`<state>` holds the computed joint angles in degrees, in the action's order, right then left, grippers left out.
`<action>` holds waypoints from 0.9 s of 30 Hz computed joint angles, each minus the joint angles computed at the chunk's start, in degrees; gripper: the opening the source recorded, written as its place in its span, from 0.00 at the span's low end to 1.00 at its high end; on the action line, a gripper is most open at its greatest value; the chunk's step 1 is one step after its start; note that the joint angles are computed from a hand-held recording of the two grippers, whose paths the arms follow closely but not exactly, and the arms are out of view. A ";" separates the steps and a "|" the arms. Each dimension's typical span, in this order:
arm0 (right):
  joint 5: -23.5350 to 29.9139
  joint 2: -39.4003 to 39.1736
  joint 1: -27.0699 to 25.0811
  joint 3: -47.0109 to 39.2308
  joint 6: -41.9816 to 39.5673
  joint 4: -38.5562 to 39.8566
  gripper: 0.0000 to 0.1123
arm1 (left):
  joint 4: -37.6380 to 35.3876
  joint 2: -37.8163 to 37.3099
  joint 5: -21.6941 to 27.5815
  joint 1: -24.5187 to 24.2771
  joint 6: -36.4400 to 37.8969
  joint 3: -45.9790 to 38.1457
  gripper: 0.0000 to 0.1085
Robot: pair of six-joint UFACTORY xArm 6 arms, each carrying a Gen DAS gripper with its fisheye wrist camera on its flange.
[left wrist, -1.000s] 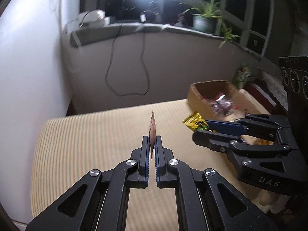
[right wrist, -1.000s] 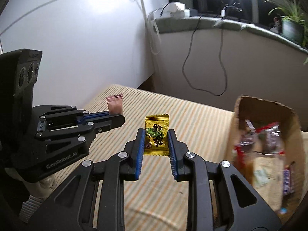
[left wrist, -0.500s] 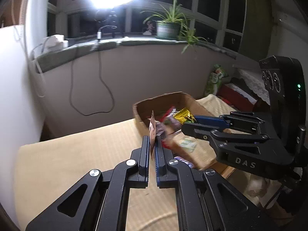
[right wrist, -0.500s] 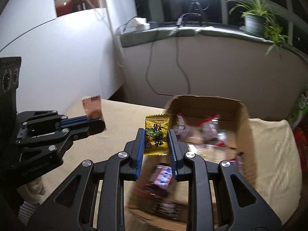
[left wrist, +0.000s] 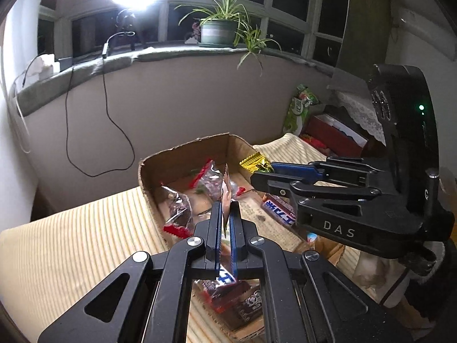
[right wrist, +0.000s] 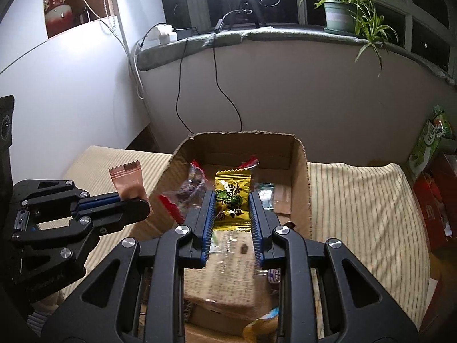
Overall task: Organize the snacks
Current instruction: 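Open both tools to drop the pink and yellow candies into the box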
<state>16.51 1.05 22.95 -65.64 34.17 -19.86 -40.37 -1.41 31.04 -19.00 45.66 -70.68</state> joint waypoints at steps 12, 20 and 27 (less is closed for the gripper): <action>-0.33 1.35 -0.90 -0.43 -3.52 4.72 0.22 | 2.81 1.32 -1.31 -1.17 -3.16 -0.66 0.04; -0.70 1.05 -1.29 0.35 -3.46 4.99 0.30 | 4.51 1.19 -2.58 -1.69 -4.27 0.09 0.12; -1.11 -0.41 -1.42 1.75 -0.68 2.32 0.44 | 5.63 0.34 -3.43 -1.94 -5.15 1.05 0.19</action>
